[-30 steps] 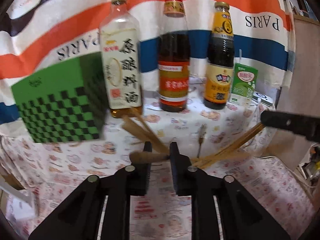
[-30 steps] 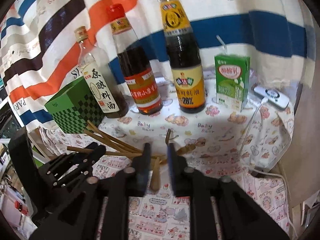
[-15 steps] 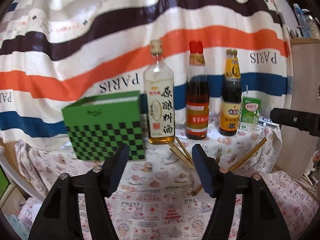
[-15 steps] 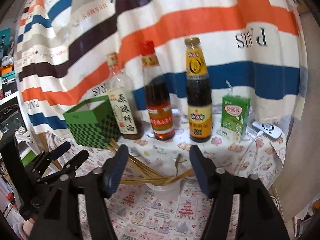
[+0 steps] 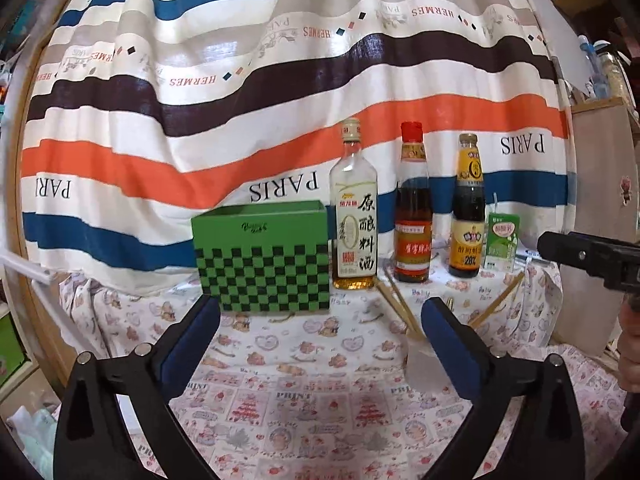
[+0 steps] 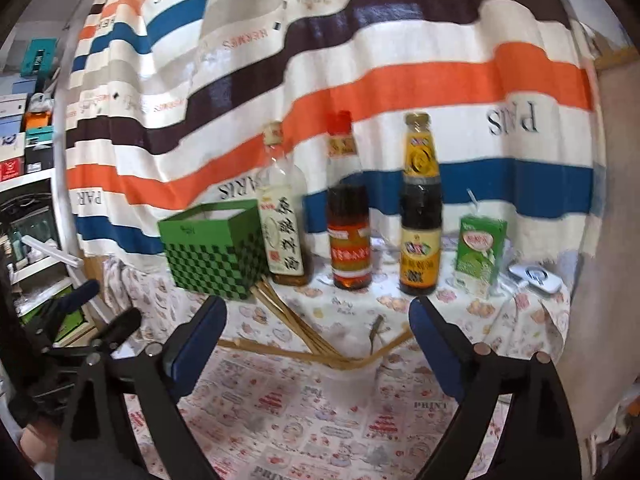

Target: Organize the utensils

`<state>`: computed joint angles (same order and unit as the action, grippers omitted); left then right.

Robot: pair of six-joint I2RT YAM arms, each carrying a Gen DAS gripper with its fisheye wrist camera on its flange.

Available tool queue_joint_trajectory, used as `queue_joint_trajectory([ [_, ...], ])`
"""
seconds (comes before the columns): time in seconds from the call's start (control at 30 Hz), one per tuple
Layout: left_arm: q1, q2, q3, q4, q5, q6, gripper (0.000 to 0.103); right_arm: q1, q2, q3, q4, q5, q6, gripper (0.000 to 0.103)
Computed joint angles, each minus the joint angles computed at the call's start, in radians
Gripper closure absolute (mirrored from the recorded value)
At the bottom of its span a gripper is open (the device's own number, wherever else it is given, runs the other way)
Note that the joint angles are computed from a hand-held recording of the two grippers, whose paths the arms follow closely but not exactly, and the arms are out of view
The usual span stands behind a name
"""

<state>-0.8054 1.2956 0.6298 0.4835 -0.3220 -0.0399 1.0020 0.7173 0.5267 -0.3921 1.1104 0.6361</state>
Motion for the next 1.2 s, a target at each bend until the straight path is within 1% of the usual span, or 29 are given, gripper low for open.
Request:
queue_joint_trajectory([
  [0.07,-0.003,0.001,-0.020,-0.004,-0.016,-0.017,0.002,0.004,-0.029,-0.045,0.006,-0.005,0.040,0.007],
  [0.17,0.003,-0.004,-0.069,0.036,0.010,-0.037,0.002,0.034,0.021,-0.070,-0.021,0.037,0.112,0.006],
  [0.23,-0.006,0.007,-0.093,0.070,-0.013,-0.026,0.001,0.038,0.047,-0.098,0.000,0.046,0.158,0.005],
  [0.33,-0.004,0.035,-0.117,0.102,-0.020,-0.023,0.001,0.034,0.026,-0.181,0.122,0.028,0.144,0.004],
  [0.47,0.028,0.083,-0.126,0.097,0.013,-0.063,0.001,0.045,0.133,-0.235,0.247,0.077,0.090,0.004],
  [0.5,0.033,0.101,-0.132,0.113,0.011,-0.065,0.001,0.040,0.149,-0.244,0.275,0.070,0.081,0.004],
  [0.57,0.039,0.141,-0.140,0.151,-0.001,-0.061,0.001,0.014,0.140,-0.280,0.363,0.019,0.049,0.004],
  [0.63,0.041,0.191,-0.147,0.201,-0.018,-0.056,0.001,-0.005,0.144,-0.305,0.417,0.001,0.058,0.003],
  [0.73,0.045,0.252,-0.165,0.281,-0.036,-0.069,0.001,-0.025,0.186,-0.311,0.446,0.001,0.063,0.000],
  [0.83,0.065,0.251,-0.168,0.274,0.000,-0.084,0.001,-0.050,0.241,-0.316,0.481,0.000,0.071,0.000],
  [0.93,0.073,0.256,-0.200,0.352,-0.025,-0.071,0.001,-0.078,0.307,-0.313,0.515,0.003,0.093,0.000],
  [1.0,0.085,0.257,-0.208,0.367,-0.014,-0.058,0.001,-0.102,0.350,-0.298,0.506,-0.014,0.108,0.000],
  [1.07,0.081,0.271,-0.220,0.413,-0.047,-0.030,0.001,-0.118,0.399,-0.288,0.510,-0.022,0.112,0.000],
  [1.1,0.083,0.277,-0.225,0.430,-0.047,-0.021,0.001,-0.119,0.416,-0.286,0.516,-0.017,0.114,0.000],
  [1.2,0.095,0.289,-0.226,0.437,-0.030,-0.023,0.001,-0.118,0.441,-0.293,0.552,-0.016,0.108,0.000],
])
